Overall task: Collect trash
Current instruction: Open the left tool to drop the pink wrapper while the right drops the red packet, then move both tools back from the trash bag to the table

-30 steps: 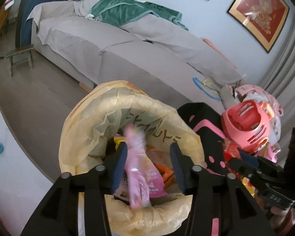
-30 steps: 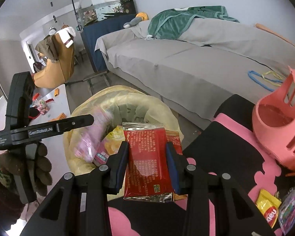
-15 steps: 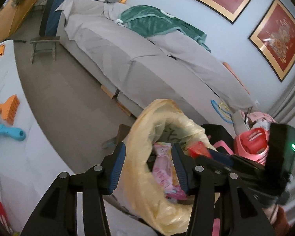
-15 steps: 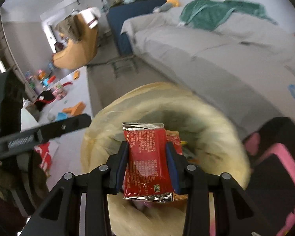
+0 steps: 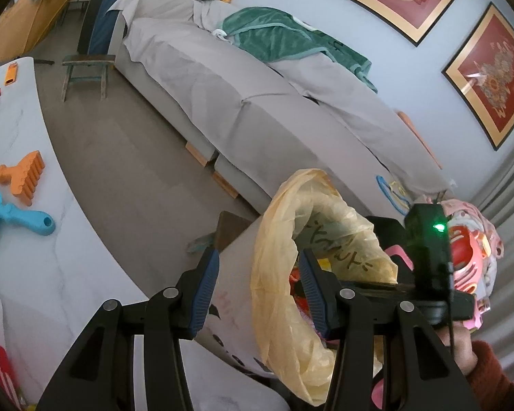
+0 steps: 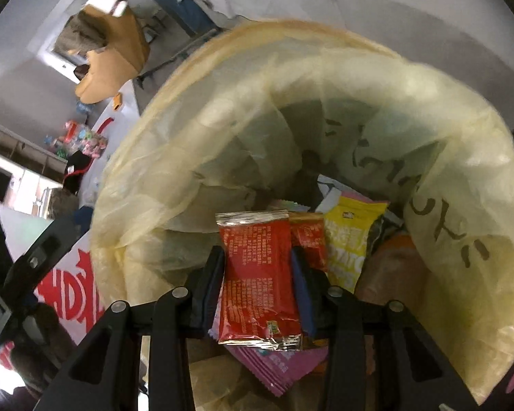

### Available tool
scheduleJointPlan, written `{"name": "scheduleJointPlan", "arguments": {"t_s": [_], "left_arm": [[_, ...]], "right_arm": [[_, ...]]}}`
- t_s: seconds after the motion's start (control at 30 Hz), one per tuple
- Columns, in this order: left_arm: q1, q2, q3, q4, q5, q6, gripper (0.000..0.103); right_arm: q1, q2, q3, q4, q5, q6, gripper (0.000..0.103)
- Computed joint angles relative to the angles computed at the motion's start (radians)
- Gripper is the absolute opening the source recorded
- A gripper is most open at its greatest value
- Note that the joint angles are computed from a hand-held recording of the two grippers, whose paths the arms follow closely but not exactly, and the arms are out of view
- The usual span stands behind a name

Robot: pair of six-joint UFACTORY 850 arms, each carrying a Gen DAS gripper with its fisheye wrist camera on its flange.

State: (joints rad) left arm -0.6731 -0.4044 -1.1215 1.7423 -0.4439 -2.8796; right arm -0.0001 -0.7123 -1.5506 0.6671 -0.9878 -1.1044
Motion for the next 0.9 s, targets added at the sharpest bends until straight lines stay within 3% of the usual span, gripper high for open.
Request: {"name": "scheduleJointPlan", "arguments": {"t_s": [0.1, 0.23, 0.53, 0.7, 0.8, 0.9], "left_arm": [[-0.006, 0.000, -0.007, -0.013, -0.002, 0.018, 0.049], [-0.016, 0.005, -0.019, -0.057, -0.014, 0.075, 0.049], [-0.060, -0.023, -0.118, -0.165, -0.040, 0.258, 0.049], [-0.090, -0.110, -0.264, -0.242, 0.022, 0.448, 0.049], [-0.108, -0.178, -0.368, -0.306, 0.071, 0.581, 0.049], [-0.127, -0.251, -0.481, -0.412, 0.123, 0.750, 0.049]], "right_arm": [[-0.012, 0.054, 0.059, 0.070, 0.038, -0.123, 0.055], [-0.041, 0.121, 0.118, 0.158, 0.087, -0.248, 0.057], [-0.196, 0.278, 0.253, 0.343, 0.157, -0.480, 0.057], [-0.307, 0.340, 0.312, 0.417, 0.168, -0.566, 0.054], [-0.378, 0.389, 0.362, 0.493, 0.233, -0.676, 0.050], [-0.448, 0.395, 0.366, 0.516, 0.244, -0.720, 0.050]]}}
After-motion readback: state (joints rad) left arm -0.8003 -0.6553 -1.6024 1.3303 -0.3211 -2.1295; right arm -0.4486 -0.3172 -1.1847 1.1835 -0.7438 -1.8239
